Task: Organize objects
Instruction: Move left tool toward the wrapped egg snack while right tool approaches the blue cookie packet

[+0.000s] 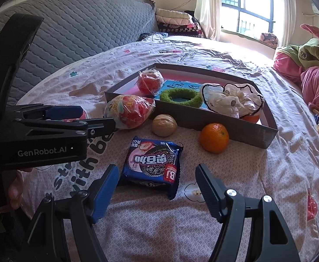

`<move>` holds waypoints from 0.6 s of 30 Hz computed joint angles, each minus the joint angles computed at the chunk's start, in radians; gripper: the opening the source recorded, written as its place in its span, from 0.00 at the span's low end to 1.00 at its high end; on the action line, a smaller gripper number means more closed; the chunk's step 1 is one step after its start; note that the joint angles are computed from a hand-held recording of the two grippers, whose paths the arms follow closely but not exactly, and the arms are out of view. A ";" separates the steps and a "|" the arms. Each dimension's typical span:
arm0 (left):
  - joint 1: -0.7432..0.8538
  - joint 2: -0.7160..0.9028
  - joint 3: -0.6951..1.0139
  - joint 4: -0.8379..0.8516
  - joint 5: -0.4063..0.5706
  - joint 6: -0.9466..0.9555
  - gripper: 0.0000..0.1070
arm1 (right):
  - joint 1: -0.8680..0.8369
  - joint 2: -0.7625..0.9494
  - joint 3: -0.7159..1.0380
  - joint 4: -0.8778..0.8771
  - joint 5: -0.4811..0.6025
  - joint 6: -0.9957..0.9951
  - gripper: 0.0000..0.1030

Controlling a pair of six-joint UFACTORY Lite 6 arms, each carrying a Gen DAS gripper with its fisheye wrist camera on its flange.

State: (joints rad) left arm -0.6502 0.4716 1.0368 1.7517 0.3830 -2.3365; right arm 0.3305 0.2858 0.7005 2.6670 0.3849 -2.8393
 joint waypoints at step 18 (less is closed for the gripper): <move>0.068 0.118 0.117 0.005 -0.073 0.050 0.67 | 0.009 0.049 0.034 -0.018 -0.009 0.026 0.70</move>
